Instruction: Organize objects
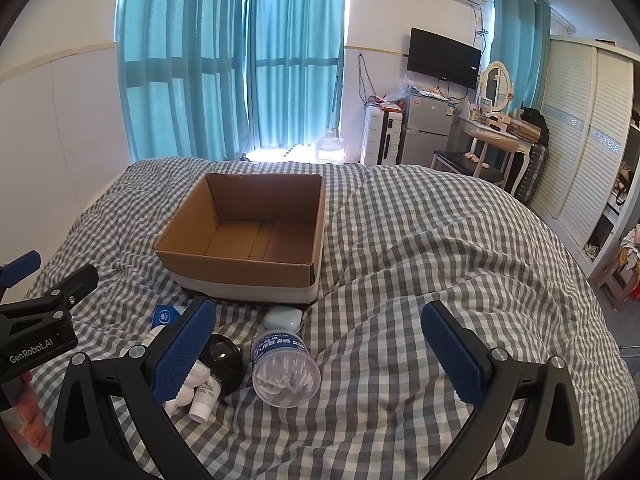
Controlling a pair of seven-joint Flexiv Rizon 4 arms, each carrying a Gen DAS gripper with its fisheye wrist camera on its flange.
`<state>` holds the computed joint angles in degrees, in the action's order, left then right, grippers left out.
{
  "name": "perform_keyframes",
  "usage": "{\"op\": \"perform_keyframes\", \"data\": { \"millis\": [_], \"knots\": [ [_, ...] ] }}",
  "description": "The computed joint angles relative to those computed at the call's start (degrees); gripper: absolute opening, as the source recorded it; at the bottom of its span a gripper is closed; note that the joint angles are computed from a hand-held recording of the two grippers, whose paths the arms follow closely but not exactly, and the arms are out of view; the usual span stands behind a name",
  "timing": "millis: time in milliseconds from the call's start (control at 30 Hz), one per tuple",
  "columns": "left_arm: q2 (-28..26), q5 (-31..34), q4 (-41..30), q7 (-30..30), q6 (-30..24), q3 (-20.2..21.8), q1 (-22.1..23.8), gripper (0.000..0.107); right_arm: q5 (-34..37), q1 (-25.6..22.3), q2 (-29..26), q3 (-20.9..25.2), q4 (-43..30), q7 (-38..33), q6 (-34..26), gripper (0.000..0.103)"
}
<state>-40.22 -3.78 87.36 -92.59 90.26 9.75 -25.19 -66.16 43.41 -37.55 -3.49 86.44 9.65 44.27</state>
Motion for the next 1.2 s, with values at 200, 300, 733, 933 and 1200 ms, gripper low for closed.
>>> {"op": "perform_keyframes", "data": {
  "millis": [200,300,733,933,1200],
  "knots": [
    [0.02,0.16,0.06,-0.05,-0.09,-0.21,0.18,0.103,0.26,0.11,-0.17,0.07,-0.22,-0.71,-0.56,0.103],
    [0.01,0.25,0.15,-0.14,-0.07,-0.13,0.12,0.103,0.53,0.29,-0.28,0.06,-0.48,-1.05,-1.27,0.103],
    [-0.09,0.22,0.17,-0.14,-0.26,-0.15,0.16,0.103,0.03,0.14,-0.26,0.02,-0.51,-1.35,-0.29,0.103],
    [-0.15,0.27,0.08,-0.21,-0.26,-0.22,0.20,0.103,-0.12,0.07,-0.25,-0.03,-0.39,-1.19,0.37,0.103],
    [-0.25,0.46,-0.02,-0.67,-0.58,0.42,-0.31,0.103,0.38,0.06,-0.40,-0.08,-0.50,-1.55,0.89,0.103]
  ]
}}
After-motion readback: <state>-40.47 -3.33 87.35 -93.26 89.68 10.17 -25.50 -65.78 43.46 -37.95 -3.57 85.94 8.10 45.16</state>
